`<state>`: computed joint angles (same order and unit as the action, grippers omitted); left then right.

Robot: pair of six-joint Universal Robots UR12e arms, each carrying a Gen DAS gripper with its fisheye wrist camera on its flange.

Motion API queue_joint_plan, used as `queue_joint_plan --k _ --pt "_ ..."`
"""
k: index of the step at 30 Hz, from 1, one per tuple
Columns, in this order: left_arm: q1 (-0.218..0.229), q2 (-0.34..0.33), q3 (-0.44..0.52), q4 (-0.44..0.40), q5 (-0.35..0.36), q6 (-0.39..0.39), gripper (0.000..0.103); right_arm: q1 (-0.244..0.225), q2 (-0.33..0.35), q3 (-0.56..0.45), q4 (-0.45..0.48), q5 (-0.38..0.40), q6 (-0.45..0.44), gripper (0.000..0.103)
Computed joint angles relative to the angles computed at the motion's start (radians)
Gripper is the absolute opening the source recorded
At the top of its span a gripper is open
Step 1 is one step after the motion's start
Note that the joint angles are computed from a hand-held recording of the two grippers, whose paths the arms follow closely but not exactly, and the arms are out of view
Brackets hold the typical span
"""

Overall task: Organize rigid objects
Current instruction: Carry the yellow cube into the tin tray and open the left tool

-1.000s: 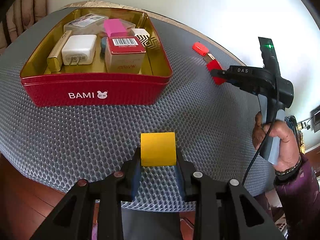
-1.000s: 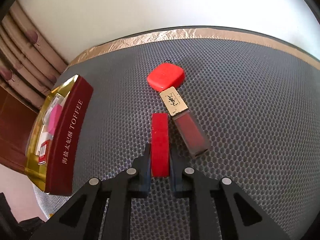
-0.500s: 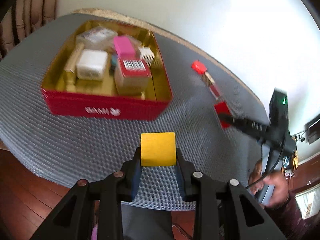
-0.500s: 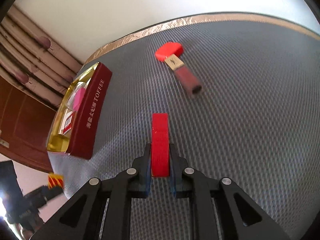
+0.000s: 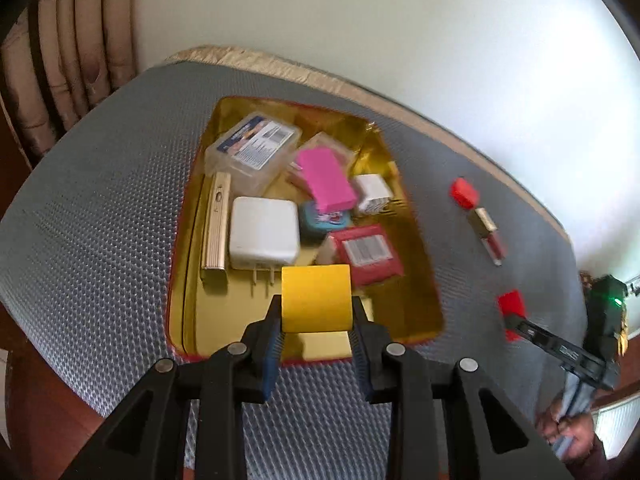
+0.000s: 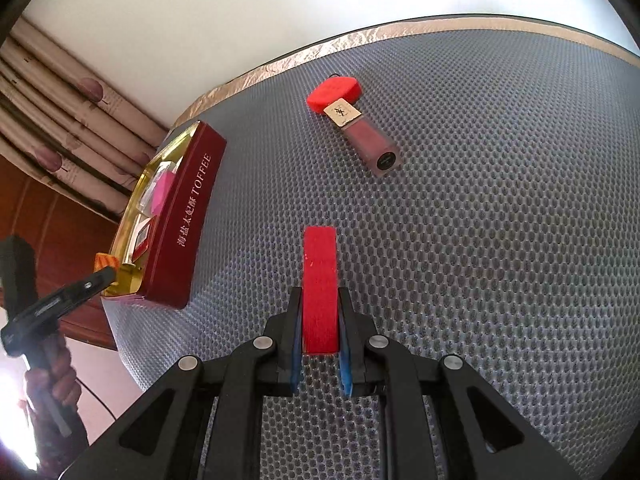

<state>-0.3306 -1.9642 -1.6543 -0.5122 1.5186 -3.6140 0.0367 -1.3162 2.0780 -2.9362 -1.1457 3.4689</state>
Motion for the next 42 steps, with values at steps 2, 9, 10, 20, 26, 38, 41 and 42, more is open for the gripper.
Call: queue_joint_plan --k 2,9,10,20,26,38,41,42 --pt "0.0 -0.024 0.024 -0.024 0.002 0.0 0.03 -0.002 0.0 0.0 0.004 0.001 0.002 0.015" --pt "-0.007 -0.05 0.055 -0.071 0.01 0.003 0.035 -0.01 0.004 -0.006 0.02 0.015 0.006 0.015" --pt "-0.008 -0.051 0.058 -0.075 0.014 -0.001 0.036 -0.009 0.003 -0.008 0.023 0.017 0.006 0.015" --pt "-0.026 0.041 -0.08 0.137 0.032 -0.162 0.059 -0.003 0.003 -0.061 0.047 0.107 -0.002 0.015" --pt "-0.062 0.085 -0.128 0.099 0.127 -0.19 0.064 0.037 0.044 -0.169 0.081 0.208 0.02 0.015" --pt "0.012 0.118 -0.267 0.378 -0.143 -0.223 0.064 0.175 0.212 -0.455 0.256 0.214 0.004 0.015" --pt "0.03 0.11 -0.272 0.374 -0.195 -0.276 0.064 0.196 0.248 -0.506 0.291 0.187 0.001 0.015" --pt "0.032 0.114 -0.271 0.348 -0.207 -0.271 0.064 0.2 0.26 -0.521 0.302 0.185 -0.001 0.015"
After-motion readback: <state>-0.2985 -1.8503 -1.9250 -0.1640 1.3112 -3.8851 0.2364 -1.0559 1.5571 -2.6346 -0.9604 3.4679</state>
